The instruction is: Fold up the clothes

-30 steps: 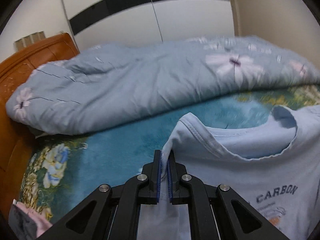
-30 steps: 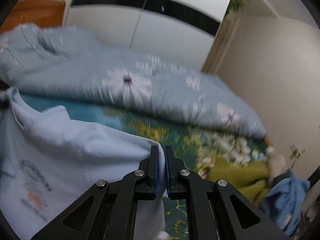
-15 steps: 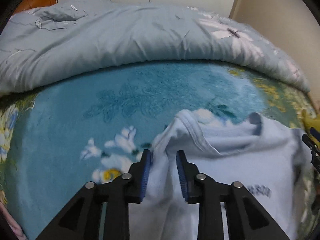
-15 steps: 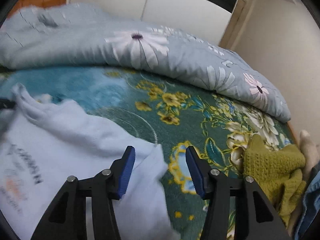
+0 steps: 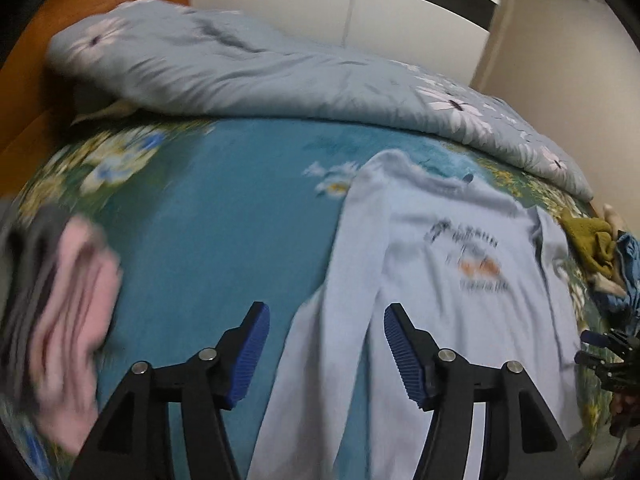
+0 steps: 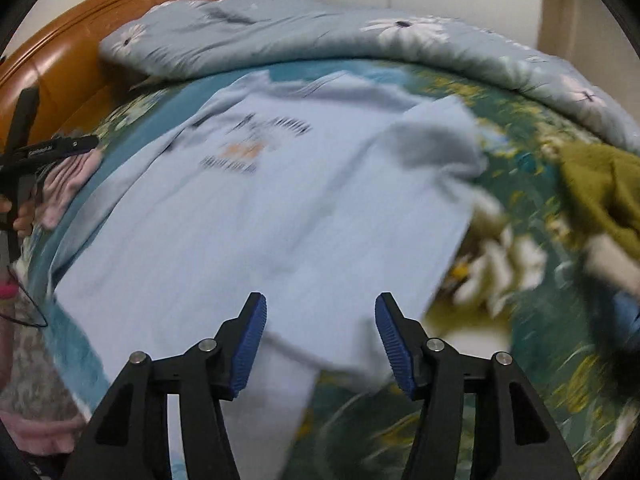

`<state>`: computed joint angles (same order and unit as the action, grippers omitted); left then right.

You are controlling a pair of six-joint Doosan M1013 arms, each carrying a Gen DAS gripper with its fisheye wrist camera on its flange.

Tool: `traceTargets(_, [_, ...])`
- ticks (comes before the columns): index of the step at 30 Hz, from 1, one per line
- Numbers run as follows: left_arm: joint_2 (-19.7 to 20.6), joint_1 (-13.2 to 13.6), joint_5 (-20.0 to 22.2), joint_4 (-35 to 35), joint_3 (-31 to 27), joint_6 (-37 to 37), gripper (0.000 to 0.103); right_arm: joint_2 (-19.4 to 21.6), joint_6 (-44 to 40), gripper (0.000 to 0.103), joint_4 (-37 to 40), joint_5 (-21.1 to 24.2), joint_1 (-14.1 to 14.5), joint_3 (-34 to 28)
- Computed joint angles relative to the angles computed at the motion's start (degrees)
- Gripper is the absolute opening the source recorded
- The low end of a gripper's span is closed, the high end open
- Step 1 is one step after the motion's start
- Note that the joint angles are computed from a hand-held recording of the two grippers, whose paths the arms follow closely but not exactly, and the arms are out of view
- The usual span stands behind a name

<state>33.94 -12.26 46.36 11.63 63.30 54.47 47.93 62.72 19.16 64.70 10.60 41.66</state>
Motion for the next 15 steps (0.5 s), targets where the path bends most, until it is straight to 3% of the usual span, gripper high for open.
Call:
traceTargets(5, [-4.93, -0.04, -3.67, -0.75, 10.0, -8.35, 0.064, 0.9, 5.97, 0.058, -5.31, -0.64, 1.29, -0.46])
traceTargets(7, [-5.77, 0.08, -4.12, -1.95, 11.95, -9.24, 0.064, 1.21, 8.97, 0.042, -6.13, -0.28, 1.29, -1.15])
traceTargets(9, [-6.55, 0.06, -5.73, -2.53, 13.91, -9.91, 0.064, 1.59, 11.7, 0.011, -6.62, 0.5, 1.14, -2.08])
traceTargets(12, [-6.36, 0.17, -6.12, -5.17, 14.03, -8.46, 0.064, 1.62, 14.77, 0.007, -3.86, 0.95, 0.13, -2.64])
traceTargets(15, [-5.98, -0.3, -7.51, -6.23, 13.47, -6.23, 0.064, 0.47, 16.77, 0.006, -3.5, -2.01, -1.05, -1.69])
